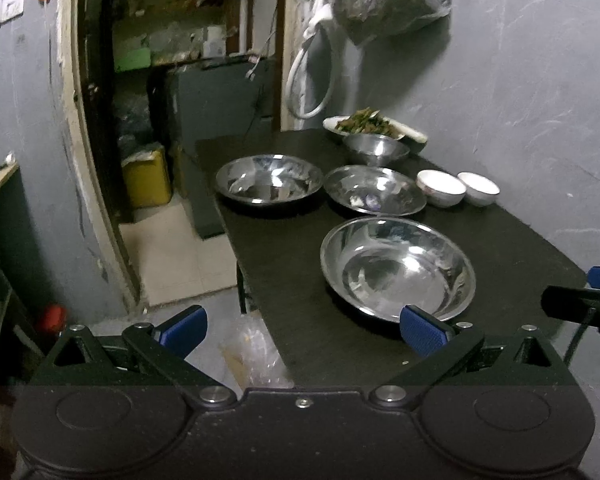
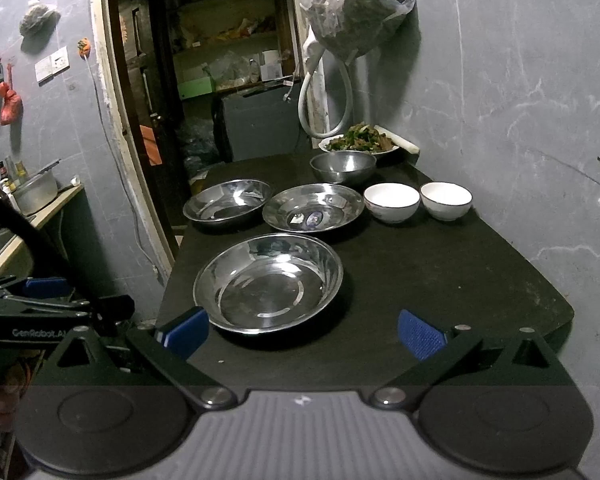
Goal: Organize plates and bowls
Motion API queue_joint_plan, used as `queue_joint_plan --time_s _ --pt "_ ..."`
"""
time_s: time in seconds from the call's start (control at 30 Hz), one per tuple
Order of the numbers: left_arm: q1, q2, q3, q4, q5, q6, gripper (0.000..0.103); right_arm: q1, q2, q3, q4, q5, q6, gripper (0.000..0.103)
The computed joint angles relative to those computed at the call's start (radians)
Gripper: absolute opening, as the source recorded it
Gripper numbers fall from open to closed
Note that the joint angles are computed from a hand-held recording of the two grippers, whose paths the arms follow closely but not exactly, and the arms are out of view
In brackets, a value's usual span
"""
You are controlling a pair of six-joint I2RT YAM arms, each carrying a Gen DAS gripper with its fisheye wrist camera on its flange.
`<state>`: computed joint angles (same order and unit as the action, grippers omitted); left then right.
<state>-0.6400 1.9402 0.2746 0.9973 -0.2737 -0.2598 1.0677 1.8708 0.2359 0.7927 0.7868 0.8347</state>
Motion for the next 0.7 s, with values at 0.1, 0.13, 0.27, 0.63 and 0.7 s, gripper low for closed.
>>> queue_joint_plan --time_s 0.1,0.13,0.27,0.63,0.7 --pt "0.03 0.002 0.043 -0.074 0.021 -0.056 0.102 -0.032 0.013 -0.016 0.047 -0.029 -0.028 0.103" --pt "0.044 0.001 0.056 -0.097 0.029 -0.076 0.102 -0.045 0.016 -0.02 0.061 -0.039 -0.041 0.103" --pt "0.085 -0.003 0.114 -0.173 0.043 -0.143 0.102 -0.126 0.042 -0.023 0.135 -0.106 -0.118 0.103" --pt "0.144 0.072 0.478 -0.572 -0.028 -0.272 0.102 -0.517 0.166 0.057 0.335 -0.489 -0.438 0.103" --pt "0.161 0.09 0.549 -0.653 -0.031 -0.305 0.102 -0.584 0.194 0.098 0.328 -0.571 -0.481 0.103"
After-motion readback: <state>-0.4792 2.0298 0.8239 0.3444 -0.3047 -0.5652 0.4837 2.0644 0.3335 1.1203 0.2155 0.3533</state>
